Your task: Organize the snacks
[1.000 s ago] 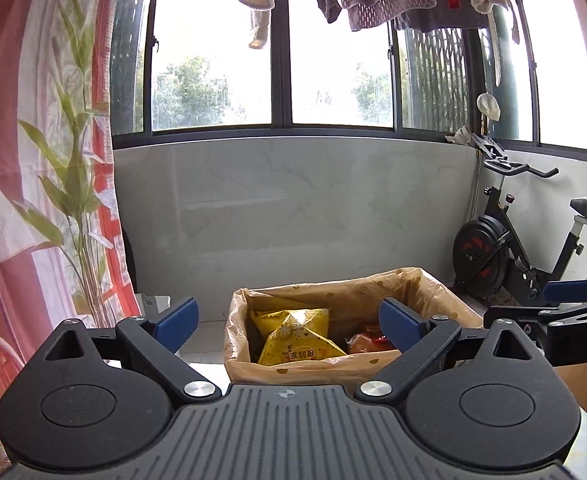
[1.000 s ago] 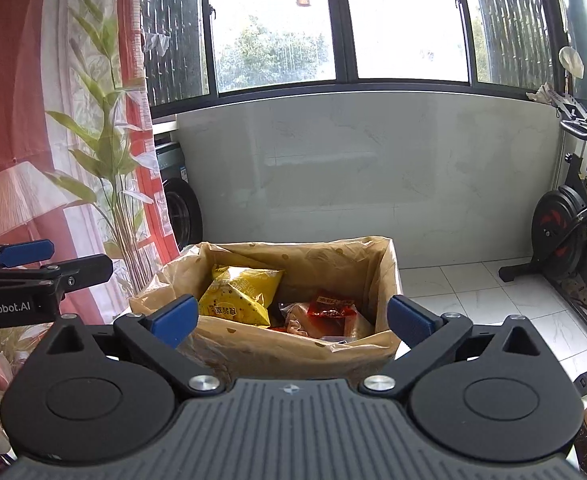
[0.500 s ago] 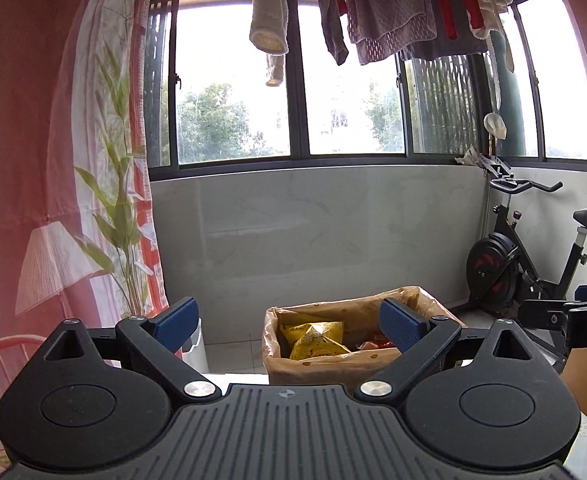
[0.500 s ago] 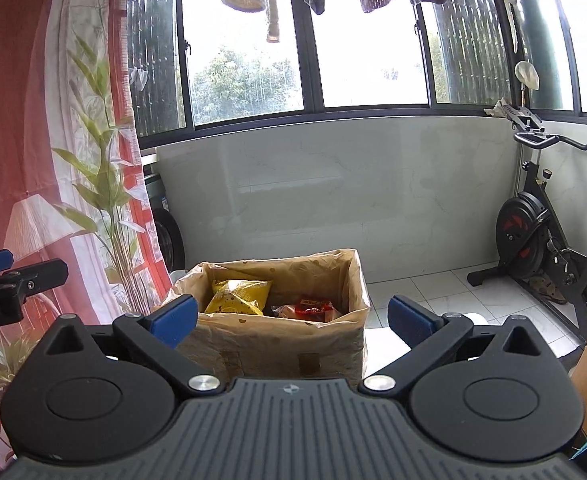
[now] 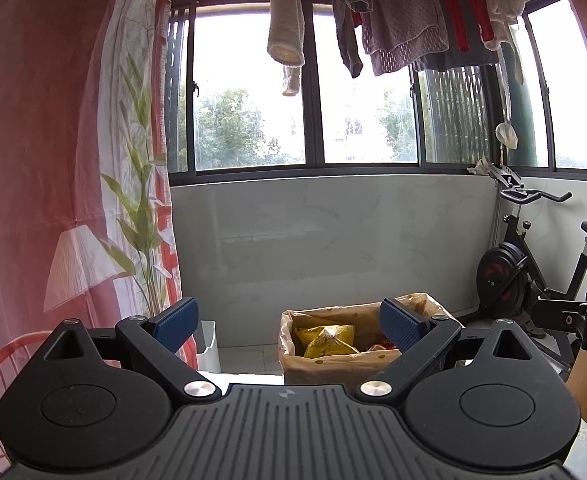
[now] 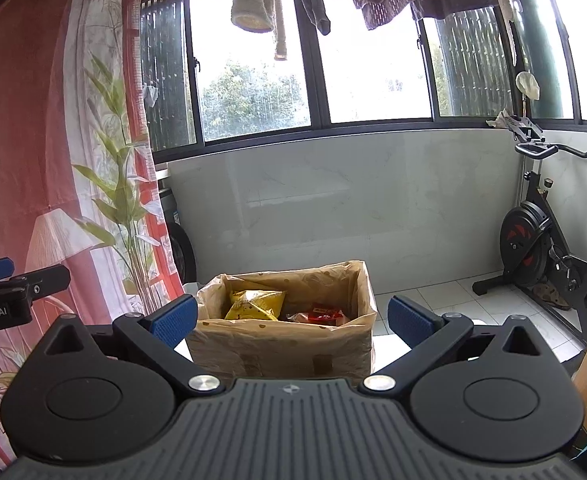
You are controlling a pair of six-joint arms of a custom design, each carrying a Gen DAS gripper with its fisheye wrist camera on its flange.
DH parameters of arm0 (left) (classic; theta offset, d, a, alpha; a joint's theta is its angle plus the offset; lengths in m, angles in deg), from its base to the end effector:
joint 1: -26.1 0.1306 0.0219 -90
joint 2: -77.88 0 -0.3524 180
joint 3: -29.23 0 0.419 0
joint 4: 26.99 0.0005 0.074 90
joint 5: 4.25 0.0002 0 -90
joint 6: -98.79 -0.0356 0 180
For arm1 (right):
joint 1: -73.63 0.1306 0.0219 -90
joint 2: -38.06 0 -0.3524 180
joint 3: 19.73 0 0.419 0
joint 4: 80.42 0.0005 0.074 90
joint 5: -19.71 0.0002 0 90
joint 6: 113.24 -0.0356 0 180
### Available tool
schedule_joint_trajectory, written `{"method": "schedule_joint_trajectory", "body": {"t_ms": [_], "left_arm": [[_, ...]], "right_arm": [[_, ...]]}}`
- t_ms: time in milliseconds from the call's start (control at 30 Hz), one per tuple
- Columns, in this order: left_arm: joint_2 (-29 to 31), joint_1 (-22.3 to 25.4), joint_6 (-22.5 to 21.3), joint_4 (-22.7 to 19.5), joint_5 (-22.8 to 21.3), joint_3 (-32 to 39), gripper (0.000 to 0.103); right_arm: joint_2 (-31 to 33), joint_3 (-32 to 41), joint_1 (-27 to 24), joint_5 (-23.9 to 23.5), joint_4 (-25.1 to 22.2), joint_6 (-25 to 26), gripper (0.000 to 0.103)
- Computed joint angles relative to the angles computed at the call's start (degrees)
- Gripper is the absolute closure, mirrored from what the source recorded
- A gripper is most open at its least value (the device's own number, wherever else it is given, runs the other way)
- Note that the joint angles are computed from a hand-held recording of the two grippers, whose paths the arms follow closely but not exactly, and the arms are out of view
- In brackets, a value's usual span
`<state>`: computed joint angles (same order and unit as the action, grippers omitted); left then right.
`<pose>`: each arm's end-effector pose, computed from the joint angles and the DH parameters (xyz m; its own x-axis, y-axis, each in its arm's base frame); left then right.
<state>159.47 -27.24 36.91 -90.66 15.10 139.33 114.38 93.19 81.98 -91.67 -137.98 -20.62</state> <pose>0.2705 -0.3080 0.6296 -0.2114 0.0225 -0.9771 -0.3338 0.9380 0.0939 0.3691 0.0668 0.6843 -0.3320 -0.0917 -0.9388 -0.4877 0.8686 0.0876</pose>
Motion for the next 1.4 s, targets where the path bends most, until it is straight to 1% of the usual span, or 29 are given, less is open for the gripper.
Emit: {"method": "schedule_joint_trajectory", "body": {"t_ms": [200,500,933,1167,1400], "left_arm": [[0.36,0.06,2.47,-1.93,0.00,0.34,0.005],[0.74,-0.37,4.86,-3.97,-0.32,1.01,0.005],[0.45,-0.31,5.48,-4.29,0.06,0.92,0.005],[0.07,-0.42,4.97,-3.22,-0.06,0.32,0.005],[-0.09,-0.54,5.38,-3.09,-0.23,0.06,0.005]], "right_arm": [[-0.34,-0.24,-0.04,-0.61,-0.09,0.44,0.000],[-0.61,-0.65,-0.12,-0.60,-0.09,0.57,0.000],[-0.65,-0.60,0.00,-0.48,-0.25,0.59,0.000],[-0.61,-0.58,0.05,-0.43,-0.23,0.59,0.000],[-0.60,-0.59,-0.04,-0.56,-0.18,0.58,0.000]]}}
